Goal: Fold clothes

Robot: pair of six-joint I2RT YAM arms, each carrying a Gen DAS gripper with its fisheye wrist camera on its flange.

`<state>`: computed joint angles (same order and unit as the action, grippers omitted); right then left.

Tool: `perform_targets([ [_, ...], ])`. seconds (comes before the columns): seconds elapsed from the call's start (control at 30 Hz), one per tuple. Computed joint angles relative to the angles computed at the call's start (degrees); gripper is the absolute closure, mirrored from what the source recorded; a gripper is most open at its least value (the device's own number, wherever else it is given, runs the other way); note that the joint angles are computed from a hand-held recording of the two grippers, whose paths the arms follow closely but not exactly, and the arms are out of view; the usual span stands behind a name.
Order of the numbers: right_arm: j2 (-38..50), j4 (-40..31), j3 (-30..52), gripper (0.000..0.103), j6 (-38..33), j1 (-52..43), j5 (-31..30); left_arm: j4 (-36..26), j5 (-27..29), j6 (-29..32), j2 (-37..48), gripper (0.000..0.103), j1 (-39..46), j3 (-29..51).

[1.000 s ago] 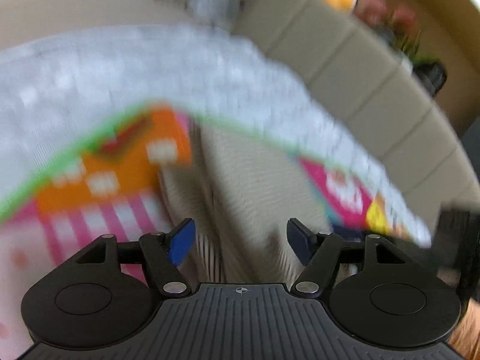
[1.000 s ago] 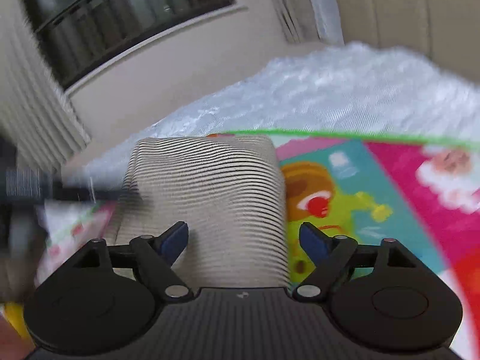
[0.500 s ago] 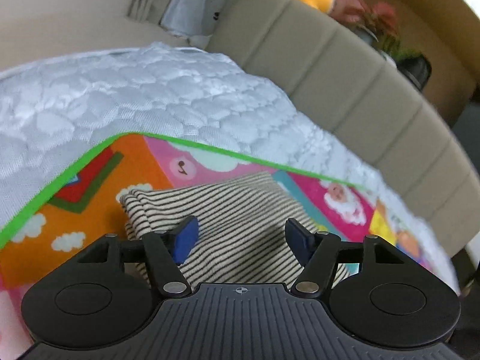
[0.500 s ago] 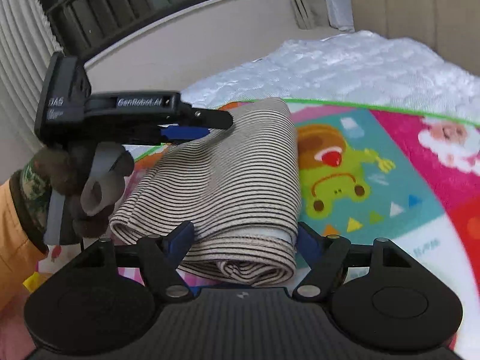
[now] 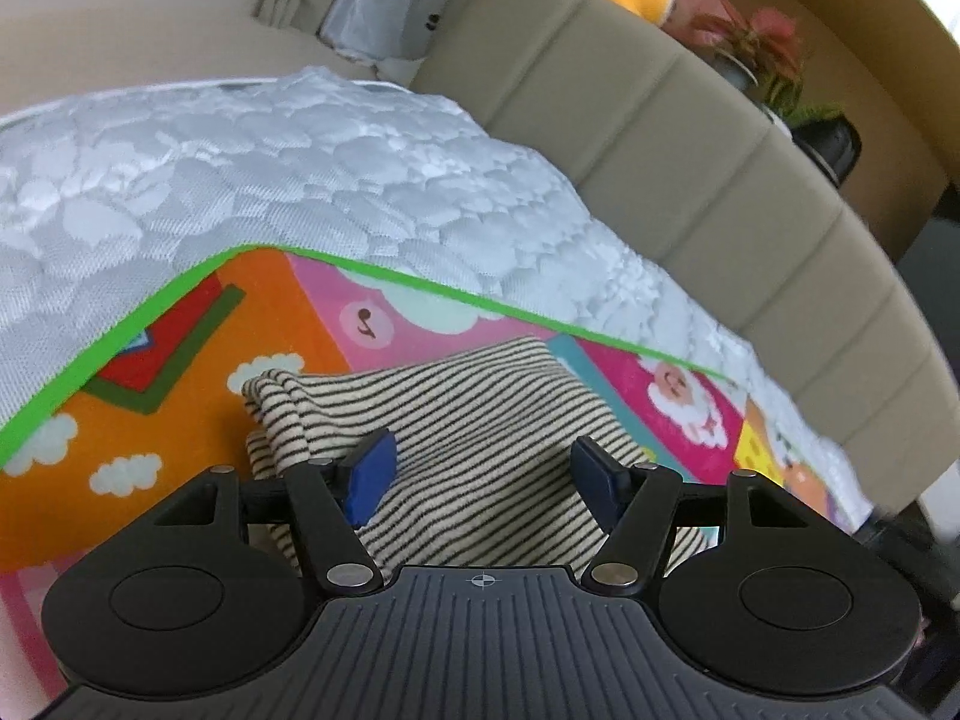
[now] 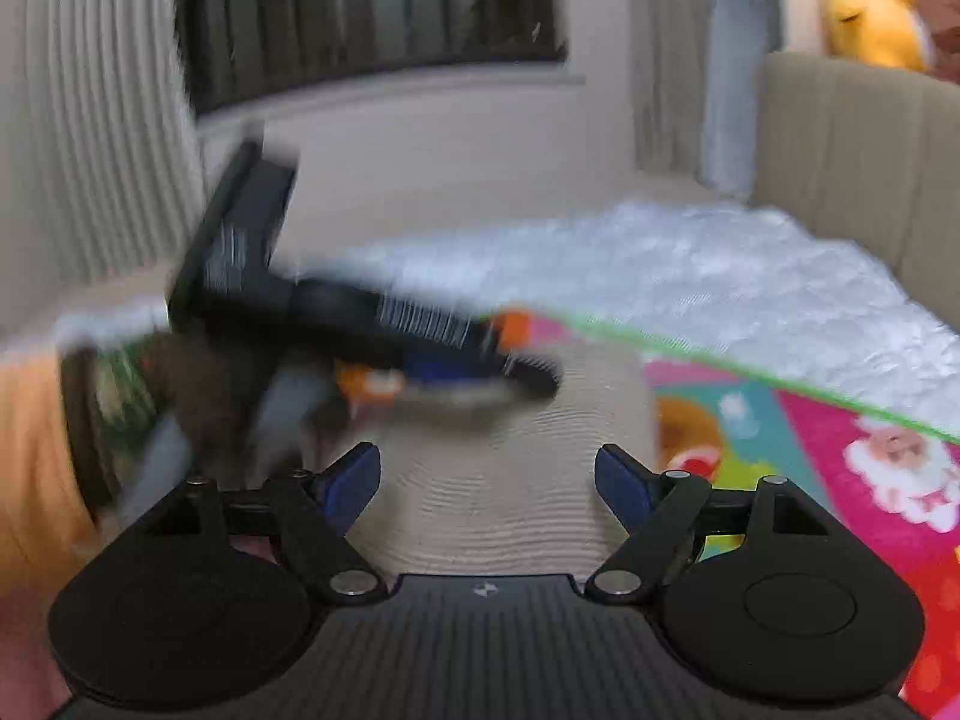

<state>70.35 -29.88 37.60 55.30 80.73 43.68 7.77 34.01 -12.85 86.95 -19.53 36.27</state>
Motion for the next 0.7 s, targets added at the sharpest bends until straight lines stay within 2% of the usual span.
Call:
perform_targets([
  [0.07,6.21,2.60,-0.37,0.023,-0.65,-0.21,-0.50,0.24,1.36,-0.57,0.11,0.033,0.72,-0.23],
  [0.13,7.61,1.82,0.30,0.022,0.42,1.23,1.29,0.20,1.47,-0.49,-0.26,0.033,0.84,-0.55],
  [0.27,1.00,-2.15,0.62,0.024,1.15,0.94,0.28,0.72,1.06,-0.56,-0.58,0.033,0.65,-1.02],
  [0.4,-4.33,-9.23,1.73,0.024,6.67,1.43,5.77,1.09,1.70,-1.34,-0.34,0.033,1.07,-1.08],
  [0.43,-5.06,-9.44,1.45,0.024,6.88,0.37,5.45,1.18,1.85,-1.47,-0.24,0.033,1.16,-1.06],
  [0.5,-5.15,-8.19,0.73,0.024,5.05,-3.42,2.23,1.34,1.73,-1.49,-0.18,0.033,1.05,-1.10],
  [0.57,-2.26,-4.73,-0.31,0.024,0.15,-10.12,-5.69,1.76,1.51,-1.47,-0.16,0.033,0.92,-1.32],
  [0.63,-1.76,1.16,-4.38,0.014,0.55,-14.05,-9.70,2.08,1.29,-1.38,-0.23,0.033,0.80,-1.58],
  [0.7,-6.13,1.56,-6.67,0.014,4.88,-14.34,-10.54,2.50,0.76,-1.38,-0.68,0.033,0.54,-2.12],
])
